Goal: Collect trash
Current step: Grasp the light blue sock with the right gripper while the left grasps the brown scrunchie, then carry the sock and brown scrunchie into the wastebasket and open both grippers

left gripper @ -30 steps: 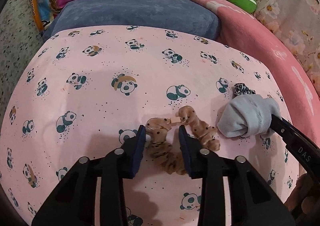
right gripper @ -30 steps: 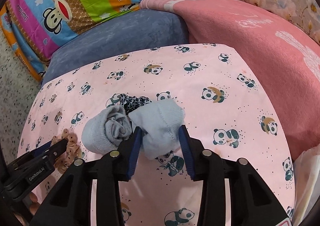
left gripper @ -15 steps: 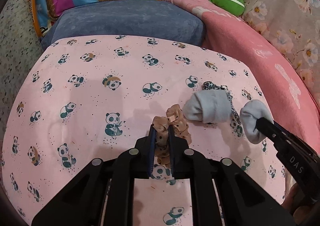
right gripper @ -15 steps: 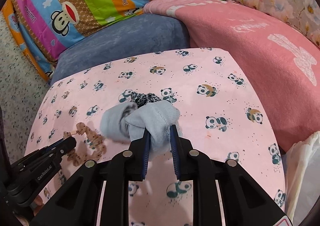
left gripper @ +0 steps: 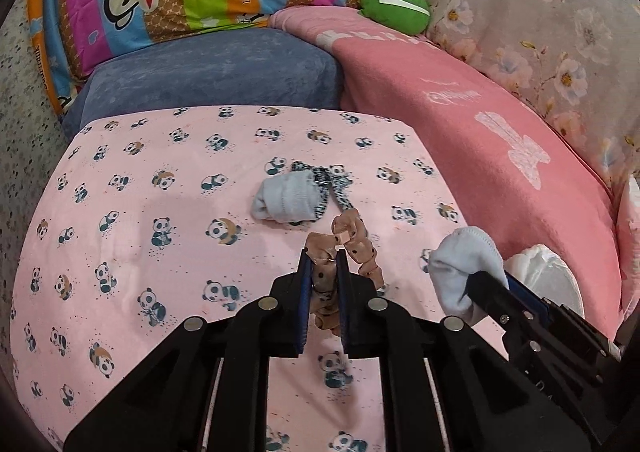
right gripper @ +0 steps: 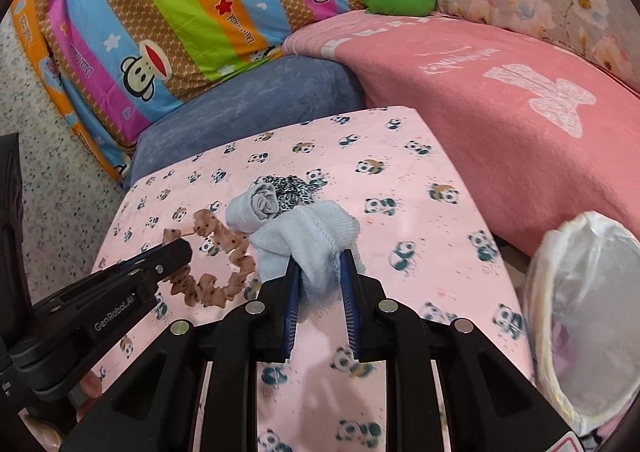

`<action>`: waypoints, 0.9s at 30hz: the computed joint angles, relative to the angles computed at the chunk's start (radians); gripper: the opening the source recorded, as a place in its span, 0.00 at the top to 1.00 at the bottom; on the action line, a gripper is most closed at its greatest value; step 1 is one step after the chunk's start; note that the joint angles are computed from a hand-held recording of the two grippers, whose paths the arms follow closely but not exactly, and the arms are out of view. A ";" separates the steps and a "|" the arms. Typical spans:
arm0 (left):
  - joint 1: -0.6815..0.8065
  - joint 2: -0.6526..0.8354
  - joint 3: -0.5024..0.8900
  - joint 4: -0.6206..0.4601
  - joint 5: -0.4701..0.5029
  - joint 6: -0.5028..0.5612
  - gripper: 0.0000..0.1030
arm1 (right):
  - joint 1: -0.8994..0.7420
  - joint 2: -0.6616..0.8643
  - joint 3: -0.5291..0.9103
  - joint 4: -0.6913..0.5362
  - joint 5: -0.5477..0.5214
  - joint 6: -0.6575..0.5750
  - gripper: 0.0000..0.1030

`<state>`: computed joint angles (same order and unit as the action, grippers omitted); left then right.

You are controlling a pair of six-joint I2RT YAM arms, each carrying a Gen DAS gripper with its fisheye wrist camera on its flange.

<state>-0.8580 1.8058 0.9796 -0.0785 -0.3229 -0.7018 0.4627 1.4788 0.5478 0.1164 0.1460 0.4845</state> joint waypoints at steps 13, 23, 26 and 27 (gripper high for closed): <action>-0.213 0.132 0.282 -0.143 -0.081 0.001 0.89 | -0.307 -0.557 -0.234 -0.245 -0.116 -0.091 0.80; -0.307 0.298 0.546 -0.243 -0.082 0.040 0.89 | -0.835 -0.765 -0.284 -0.431 -0.427 -0.359 0.80; -0.327 0.350 0.626 -0.275 -0.076 0.053 0.89 | -0.993 -0.752 -0.286 -0.452 -0.520 -0.450 0.80; -0.333 0.370 0.658 -0.288 -0.075 0.056 0.89 | -1.048 -0.738 -0.285 -0.454 -0.551 -0.482 0.80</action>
